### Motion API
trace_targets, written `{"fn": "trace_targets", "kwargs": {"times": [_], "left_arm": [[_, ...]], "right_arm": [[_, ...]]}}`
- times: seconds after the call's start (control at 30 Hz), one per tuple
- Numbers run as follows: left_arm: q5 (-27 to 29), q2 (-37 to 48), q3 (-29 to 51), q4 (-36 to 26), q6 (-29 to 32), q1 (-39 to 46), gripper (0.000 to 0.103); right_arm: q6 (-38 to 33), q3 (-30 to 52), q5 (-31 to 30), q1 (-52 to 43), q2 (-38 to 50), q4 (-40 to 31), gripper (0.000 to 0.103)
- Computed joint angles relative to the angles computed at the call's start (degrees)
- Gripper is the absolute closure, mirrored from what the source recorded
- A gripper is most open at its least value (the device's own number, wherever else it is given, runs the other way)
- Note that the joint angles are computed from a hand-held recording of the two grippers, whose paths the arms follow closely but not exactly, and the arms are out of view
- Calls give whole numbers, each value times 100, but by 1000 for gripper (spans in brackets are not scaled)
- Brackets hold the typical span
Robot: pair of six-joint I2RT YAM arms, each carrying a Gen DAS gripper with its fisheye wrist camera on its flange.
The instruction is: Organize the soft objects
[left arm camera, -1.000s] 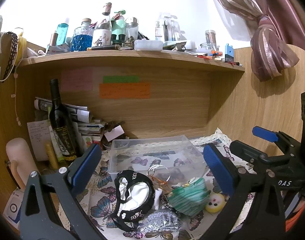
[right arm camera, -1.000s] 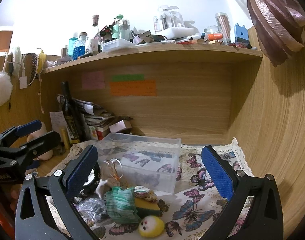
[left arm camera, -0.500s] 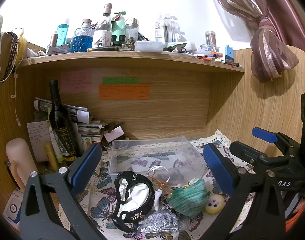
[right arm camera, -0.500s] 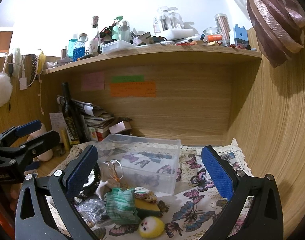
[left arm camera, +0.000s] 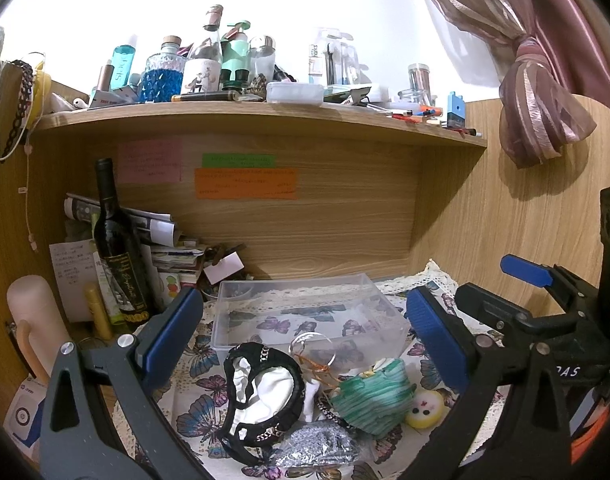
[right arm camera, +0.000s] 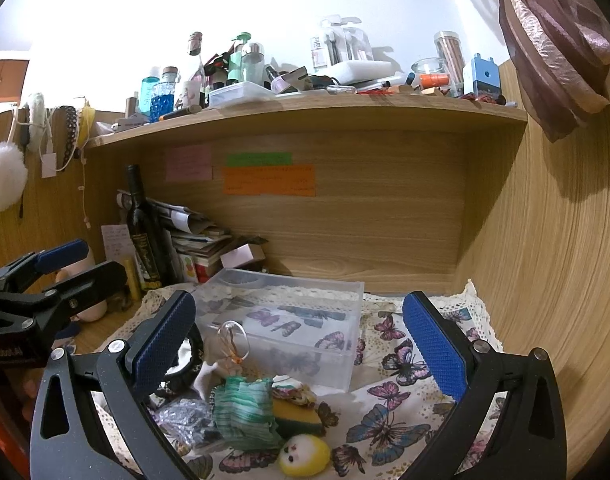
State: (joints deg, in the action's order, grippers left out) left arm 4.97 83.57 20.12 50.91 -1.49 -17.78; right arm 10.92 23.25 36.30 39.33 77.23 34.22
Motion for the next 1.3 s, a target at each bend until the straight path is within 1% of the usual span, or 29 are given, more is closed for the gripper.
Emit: {"fn": "trace_targets", "kwargs": {"times": [0.5,0.67,0.73,0.8,0.83,0.87,0.93,0.97,1.07,1.3], "left_arm": [[72,63,22,-12,7,-26,0],[306,177,120,-116,8,103,0],[428,258,185,-162,8,199,2],[402,298,286,-343,40,282,18],[414,321,381,-520,79,352,20],[475,372,476,-657,91,459,20],[573,518,609,-772,49,706,21],[639,603,671,-822,64,819,23],[849,946,848,-1034,205,1112,24],[1003,2014,1250,-1485,425,1218,25]], "right_arm": [[-1,-9,-75,-59,29,50,0],[-73,13,-131,-80,121,107,0],[-104,38,13,-44,235,200,0],[-84,50,-107,-115,297,208,0],[-41,49,-195,-175,332,222,2],[-22,50,-240,-211,351,214,7],[61,89,-378,-325,433,148,12],[99,101,-482,-392,477,122,13],[200,144,-839,-569,729,83,14],[324,345,-1357,-633,1424,-36,14]]}}
